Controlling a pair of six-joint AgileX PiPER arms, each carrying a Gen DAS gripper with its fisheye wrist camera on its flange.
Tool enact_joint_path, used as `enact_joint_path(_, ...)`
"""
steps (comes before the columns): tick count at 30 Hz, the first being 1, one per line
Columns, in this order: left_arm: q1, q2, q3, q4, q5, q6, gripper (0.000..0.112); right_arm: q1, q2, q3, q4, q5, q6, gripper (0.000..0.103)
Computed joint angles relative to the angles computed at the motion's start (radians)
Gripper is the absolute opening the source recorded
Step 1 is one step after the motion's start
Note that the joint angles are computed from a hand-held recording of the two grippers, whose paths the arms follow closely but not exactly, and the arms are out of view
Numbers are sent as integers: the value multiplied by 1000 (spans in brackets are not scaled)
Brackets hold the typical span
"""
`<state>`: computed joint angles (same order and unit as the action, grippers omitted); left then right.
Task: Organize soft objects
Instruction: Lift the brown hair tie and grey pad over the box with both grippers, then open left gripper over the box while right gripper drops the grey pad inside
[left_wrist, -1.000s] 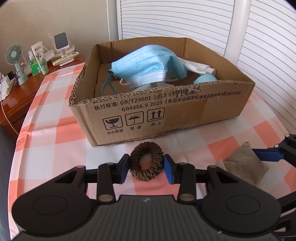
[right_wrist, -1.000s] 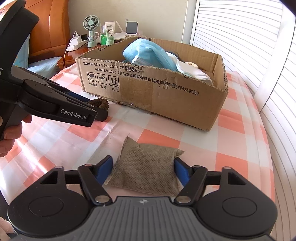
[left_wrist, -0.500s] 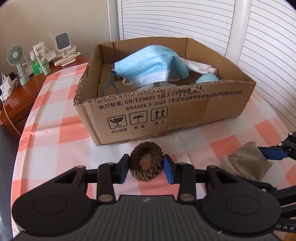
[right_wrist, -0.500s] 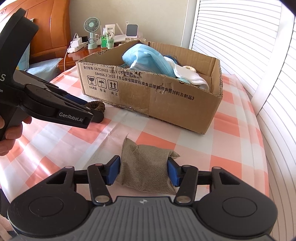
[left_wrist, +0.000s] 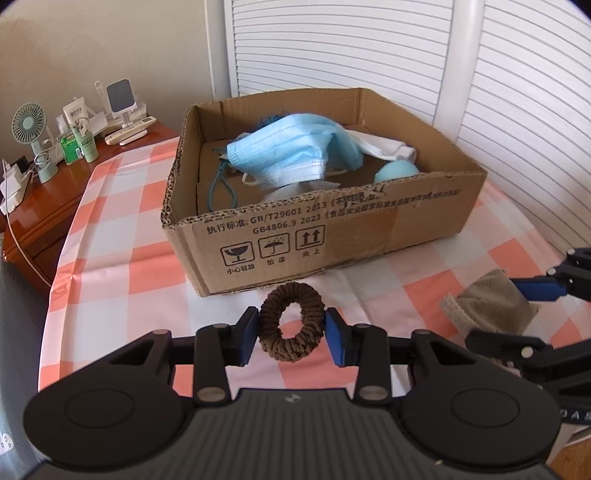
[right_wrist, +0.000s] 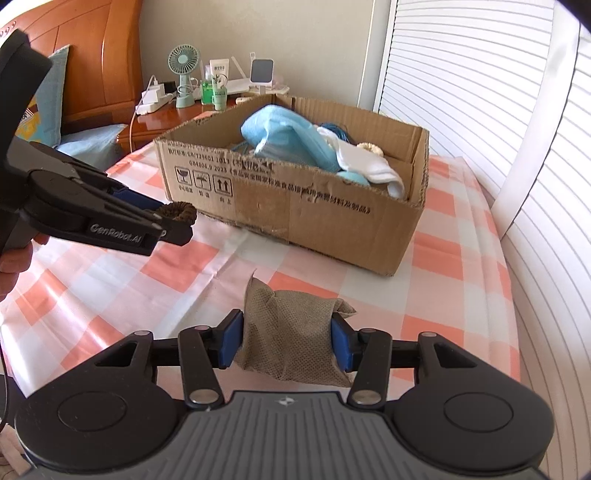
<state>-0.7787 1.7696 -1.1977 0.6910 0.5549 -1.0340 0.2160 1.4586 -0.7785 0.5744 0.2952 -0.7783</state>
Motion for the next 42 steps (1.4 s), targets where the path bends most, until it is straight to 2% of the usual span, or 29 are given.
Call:
enact_joint_path(5,-6,-64,0,-39,11,95,37,-46,-26,-29,65,59,-91,55)
enact_joint_path(10,10,-91,-70,-13,7,143,38,-92,-33,-93,109,105,-151,55)
enact_joint_path(14,61,-9,-225,-29,12,224,38,-108,-25,-147,127,109,-170,55)
enact_joint_path(18,109,154,-447,-28,72,264,39,-108,3,-204,110,104,-144,55)
enact_joint_path(19,117,189,-489,-14,81,257,42,-108,12,-219,104,106,-137,55)
enact_joint_path(21,129,247,-558,-5,100,254,67,-104,32,-248,85,108,-113,55)
enact_joint_path(22,132,263,-574,12,108,233,88,-103,39,-259,78,109,-107,55)
enact_joint_path(23,127,268,-568,62,111,177,97,-100,47,-271,71,111,-102,55)
enact_joint_path(25,118,244,-505,158,96,64,97,-95,61,-288,56,108,-92,55)
enact_joint_path(28,110,170,-390,201,70,-16,100,-91,89,-322,51,108,-94,55)
enact_joint_path(34,11,25,-148,482,162,-347,102,-90,208,-506,7,141,-18,55)
enact_joint_path(40,-31,-44,-74,434,189,-387,102,-45,423,-822,-214,216,276,55)
enact_joint_path(41,-38,-50,-71,423,200,-386,102,-37,458,-874,-247,230,326,57)
enact_joint_path(42,-43,-53,-67,426,205,-392,102,-30,487,-914,-268,233,361,65)
